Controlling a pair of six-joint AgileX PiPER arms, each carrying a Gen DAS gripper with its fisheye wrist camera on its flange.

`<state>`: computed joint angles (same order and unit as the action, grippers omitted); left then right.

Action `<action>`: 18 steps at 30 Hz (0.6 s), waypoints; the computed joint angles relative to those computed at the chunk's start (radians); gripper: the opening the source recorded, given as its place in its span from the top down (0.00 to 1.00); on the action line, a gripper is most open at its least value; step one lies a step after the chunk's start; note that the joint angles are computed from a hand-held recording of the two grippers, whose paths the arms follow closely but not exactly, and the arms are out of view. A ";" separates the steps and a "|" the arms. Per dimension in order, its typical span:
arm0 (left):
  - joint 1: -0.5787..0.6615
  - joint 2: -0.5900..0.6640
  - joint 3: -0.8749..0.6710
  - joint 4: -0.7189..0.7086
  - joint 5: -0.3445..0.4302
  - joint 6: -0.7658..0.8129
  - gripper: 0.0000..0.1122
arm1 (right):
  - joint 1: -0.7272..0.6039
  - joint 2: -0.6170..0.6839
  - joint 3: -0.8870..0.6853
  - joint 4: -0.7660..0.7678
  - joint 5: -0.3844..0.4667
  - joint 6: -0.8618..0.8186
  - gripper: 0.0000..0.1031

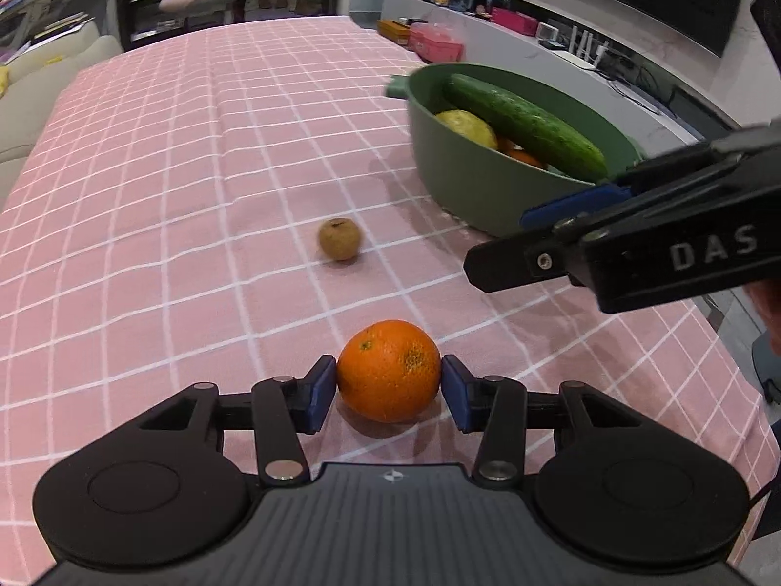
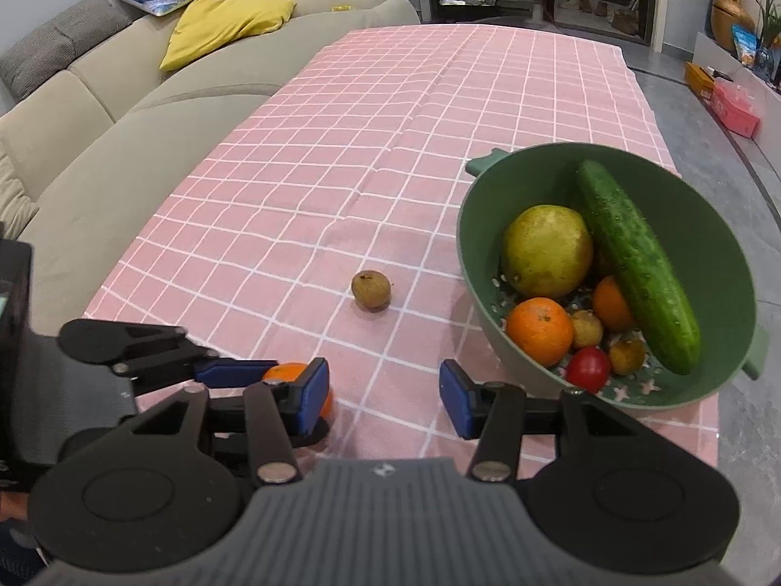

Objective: Organize fruits
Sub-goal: 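Grasp the last orange with the left gripper while the right gripper grasps the last kiwi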

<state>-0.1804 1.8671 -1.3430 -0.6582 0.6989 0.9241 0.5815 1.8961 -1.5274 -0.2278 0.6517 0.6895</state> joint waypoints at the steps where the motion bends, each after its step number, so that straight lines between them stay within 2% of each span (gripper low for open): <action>1: 0.011 -0.004 -0.003 0.000 0.005 -0.007 0.53 | -0.001 0.010 -0.006 0.005 -0.008 0.005 0.54; 5: 0.052 -0.016 -0.018 0.036 0.003 -0.059 0.53 | 0.005 0.062 -0.033 -0.013 -0.040 0.057 0.54; 9: 0.095 -0.004 -0.047 0.088 0.007 -0.139 0.53 | 0.022 0.141 -0.097 -0.108 -0.038 0.169 0.54; 18: 0.161 0.029 -0.094 0.050 0.053 -0.122 0.53 | 0.031 0.317 -0.289 -0.209 -0.010 0.234 0.58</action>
<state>-0.0196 1.8961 -1.4369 -0.6084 0.7520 0.8019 0.6124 2.2126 -1.8168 -0.4373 0.6421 0.9230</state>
